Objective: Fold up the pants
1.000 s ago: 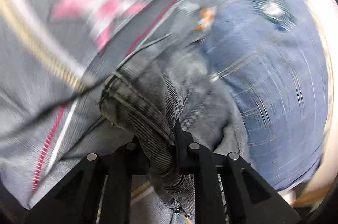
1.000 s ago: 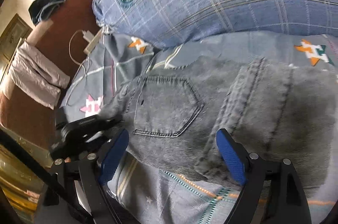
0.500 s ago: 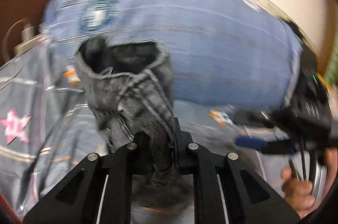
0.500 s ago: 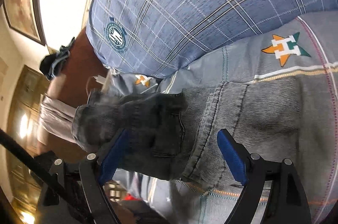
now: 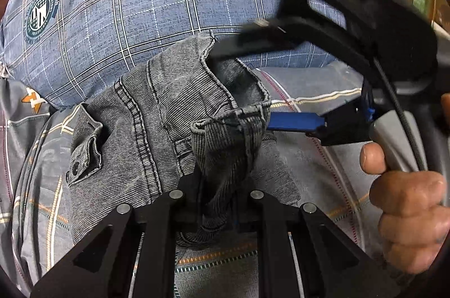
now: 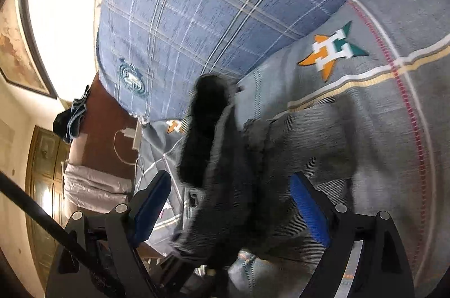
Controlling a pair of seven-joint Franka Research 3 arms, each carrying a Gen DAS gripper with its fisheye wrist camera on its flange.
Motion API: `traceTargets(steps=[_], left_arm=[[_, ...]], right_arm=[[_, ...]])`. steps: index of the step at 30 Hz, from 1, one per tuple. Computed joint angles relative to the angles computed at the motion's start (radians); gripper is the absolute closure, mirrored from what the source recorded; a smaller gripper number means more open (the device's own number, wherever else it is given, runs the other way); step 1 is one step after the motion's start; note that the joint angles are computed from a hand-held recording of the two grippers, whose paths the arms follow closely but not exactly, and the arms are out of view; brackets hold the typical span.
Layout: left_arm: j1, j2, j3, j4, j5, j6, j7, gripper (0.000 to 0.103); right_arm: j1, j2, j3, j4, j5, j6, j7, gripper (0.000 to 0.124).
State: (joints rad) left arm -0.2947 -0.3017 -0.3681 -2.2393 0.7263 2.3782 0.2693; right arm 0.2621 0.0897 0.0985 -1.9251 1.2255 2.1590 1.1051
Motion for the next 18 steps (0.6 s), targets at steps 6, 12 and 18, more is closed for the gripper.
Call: traceTargets(steps=[6, 12, 18], left_arm=[[-0.008, -0.026, -0.002, -0.037, 0.022, 0.032, -0.005, 0.092], [-0.019, -0.076, 0.005, -0.049, -0.025, 0.059, 0.052, 0.092], [-0.027, -0.065, 0.013, 0.013, -0.109, 0.088, 0.162, 0.092]], right_arm=[[0.039, -0.022, 0.015, 0.022, -0.123, 0.044, -0.034, 0.047], [0.04, -0.02, 0.01, 0.025, -0.196, 0.03, 0.029, 0.109], [0.029, -0.107, -0.02, -0.018, -0.133, 0.044, -0.056, 0.116]])
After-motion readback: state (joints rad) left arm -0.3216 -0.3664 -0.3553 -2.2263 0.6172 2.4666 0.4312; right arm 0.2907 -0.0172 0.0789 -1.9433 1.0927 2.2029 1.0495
